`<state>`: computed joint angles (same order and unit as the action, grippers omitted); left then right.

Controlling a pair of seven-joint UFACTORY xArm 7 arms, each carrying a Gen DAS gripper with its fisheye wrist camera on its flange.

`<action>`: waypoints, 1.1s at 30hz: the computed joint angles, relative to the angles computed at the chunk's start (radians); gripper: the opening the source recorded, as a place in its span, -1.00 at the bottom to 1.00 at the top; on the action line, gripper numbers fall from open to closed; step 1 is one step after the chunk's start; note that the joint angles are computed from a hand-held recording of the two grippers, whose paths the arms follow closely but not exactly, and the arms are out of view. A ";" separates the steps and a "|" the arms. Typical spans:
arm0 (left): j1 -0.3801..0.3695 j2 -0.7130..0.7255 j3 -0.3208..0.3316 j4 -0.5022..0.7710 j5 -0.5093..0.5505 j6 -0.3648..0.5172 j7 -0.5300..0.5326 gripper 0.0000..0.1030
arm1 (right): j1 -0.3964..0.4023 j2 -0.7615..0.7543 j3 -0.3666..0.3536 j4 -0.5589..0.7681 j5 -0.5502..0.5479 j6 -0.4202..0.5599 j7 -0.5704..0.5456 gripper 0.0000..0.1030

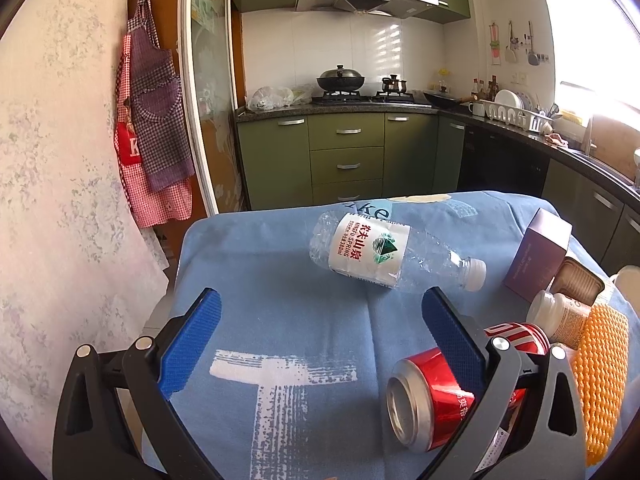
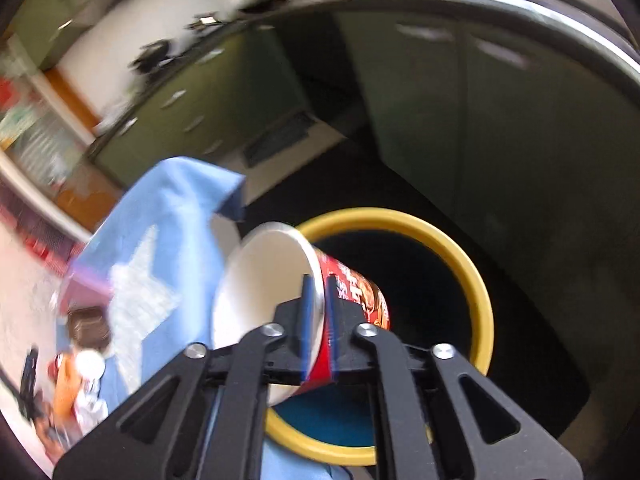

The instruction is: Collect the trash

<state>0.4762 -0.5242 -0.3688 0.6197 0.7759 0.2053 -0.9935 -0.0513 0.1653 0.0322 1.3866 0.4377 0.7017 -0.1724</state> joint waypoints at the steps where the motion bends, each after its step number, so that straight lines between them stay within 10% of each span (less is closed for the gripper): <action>1: -0.002 0.002 0.002 0.001 -0.001 0.000 0.003 0.93 | 0.003 0.002 -0.003 -0.006 -0.014 -0.014 0.010 -0.37; 13: -0.083 -0.026 0.046 -0.011 -0.044 -0.013 0.087 0.93 | 0.054 -0.158 0.004 -0.158 0.072 -0.060 -0.136 0.03; 25: -0.829 -0.088 0.405 0.035 -0.572 0.163 0.790 0.93 | 0.132 -0.271 -0.028 -0.270 0.164 -0.041 -0.267 0.14; 33: -0.885 0.050 0.334 0.160 -0.778 0.323 0.879 0.34 | 0.155 -0.322 -0.048 -0.329 0.227 -0.031 -0.330 0.17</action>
